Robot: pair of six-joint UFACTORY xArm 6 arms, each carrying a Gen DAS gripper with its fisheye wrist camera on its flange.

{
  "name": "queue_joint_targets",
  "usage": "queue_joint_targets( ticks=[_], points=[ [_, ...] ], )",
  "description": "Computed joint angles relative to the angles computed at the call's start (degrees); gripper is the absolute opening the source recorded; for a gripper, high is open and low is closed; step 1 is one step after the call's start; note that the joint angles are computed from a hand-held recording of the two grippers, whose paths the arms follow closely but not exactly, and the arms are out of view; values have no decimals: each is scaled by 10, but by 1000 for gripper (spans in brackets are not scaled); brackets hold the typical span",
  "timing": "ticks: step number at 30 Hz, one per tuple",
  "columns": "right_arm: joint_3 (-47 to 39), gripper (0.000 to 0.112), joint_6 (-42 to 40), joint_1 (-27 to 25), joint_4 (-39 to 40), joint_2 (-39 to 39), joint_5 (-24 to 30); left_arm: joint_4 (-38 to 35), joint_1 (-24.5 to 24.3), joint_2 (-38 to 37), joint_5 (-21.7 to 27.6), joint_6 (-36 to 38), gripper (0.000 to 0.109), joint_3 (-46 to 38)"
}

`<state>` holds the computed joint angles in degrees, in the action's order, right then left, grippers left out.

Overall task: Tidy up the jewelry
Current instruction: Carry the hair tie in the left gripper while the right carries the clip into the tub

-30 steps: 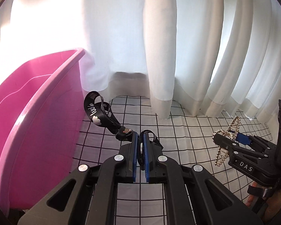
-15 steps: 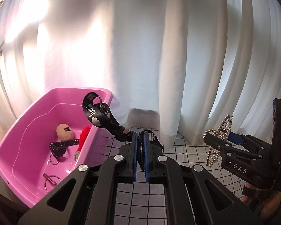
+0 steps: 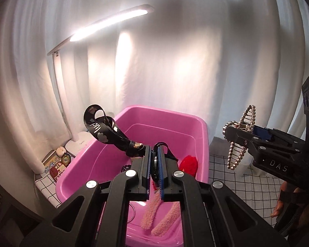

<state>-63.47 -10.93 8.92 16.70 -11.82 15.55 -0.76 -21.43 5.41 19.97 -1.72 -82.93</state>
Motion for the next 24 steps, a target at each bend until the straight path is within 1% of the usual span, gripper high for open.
queue_joint_targets(
  ticks=[4,5,8,11,18,21,22,23,24],
  points=[
    [-63,51,13,26,-26,62,24,15,24,25,20,-19,7,-17],
    [-79,51,22,30,-39,78,32,9,30,32,26,-16,7,-21],
    [-125,51,42,39,-58,121,60,3,40,54,55,-25,7,-42],
    [-164,51,68,44,-81,159,87,14,47,78,85,-44,7,-70],
    [-212,51,102,43,-115,202,132,35,57,113,136,-70,7,-115],
    [-250,51,124,45,-144,226,173,39,58,119,150,-77,8,-124],
    [-254,52,131,45,-154,229,177,38,58,120,153,-76,10,-125],
    [-259,54,134,45,-156,231,185,35,58,120,157,-75,10,-125],
    [-260,60,141,45,-165,232,186,31,58,119,159,-72,11,-125]
  ],
)
